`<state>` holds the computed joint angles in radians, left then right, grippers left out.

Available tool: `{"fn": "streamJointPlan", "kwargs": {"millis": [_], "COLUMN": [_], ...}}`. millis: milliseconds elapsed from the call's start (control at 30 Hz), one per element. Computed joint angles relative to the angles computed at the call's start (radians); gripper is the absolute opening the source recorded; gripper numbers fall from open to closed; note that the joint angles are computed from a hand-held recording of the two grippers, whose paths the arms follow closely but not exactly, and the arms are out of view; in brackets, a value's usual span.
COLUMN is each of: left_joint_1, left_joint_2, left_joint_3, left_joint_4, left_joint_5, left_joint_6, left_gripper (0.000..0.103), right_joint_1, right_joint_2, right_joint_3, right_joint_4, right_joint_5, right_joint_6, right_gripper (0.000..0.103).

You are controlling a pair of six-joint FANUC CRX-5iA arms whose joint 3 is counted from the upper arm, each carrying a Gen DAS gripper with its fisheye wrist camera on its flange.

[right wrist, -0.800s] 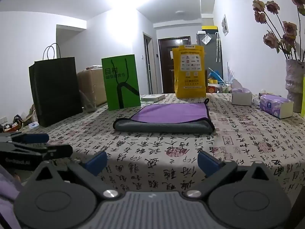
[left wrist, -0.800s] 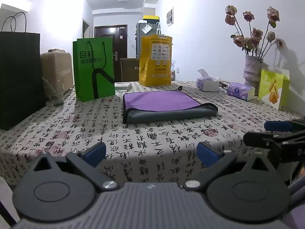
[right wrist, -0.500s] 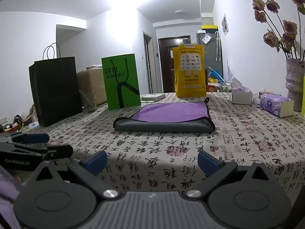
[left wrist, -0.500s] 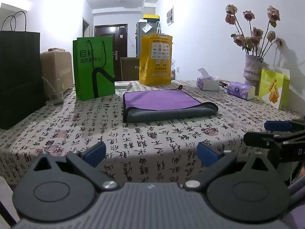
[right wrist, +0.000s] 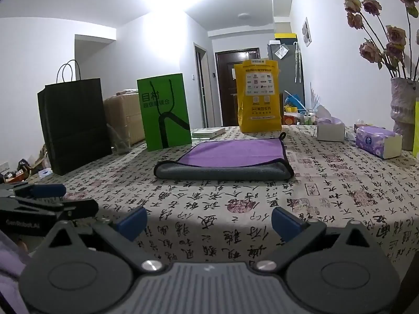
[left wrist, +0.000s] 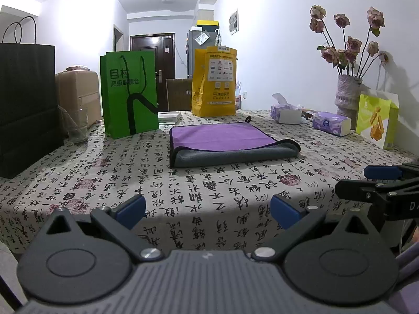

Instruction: Fold towel

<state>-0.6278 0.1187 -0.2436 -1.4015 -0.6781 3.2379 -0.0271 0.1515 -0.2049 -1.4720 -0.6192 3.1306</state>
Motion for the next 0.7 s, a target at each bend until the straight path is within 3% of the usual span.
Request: {"fn": "streamJointPlan", "kwargs": {"millis": [700], "left_joint_1": [0.002], "left_joint_2": [0.009], "left_joint_3": [0.0], "left_joint_4": [-0.006], "left_joint_5": [0.005], "left_joint_6": [0.0], "left_gripper": [0.103], "right_joint_1": [0.001], "right_joint_2": [-0.003], "right_joint_3": [-0.001], "right_joint_4": [0.009], "right_joint_5": [0.001], "right_joint_6": [-0.018], "right_gripper": [0.102]}}
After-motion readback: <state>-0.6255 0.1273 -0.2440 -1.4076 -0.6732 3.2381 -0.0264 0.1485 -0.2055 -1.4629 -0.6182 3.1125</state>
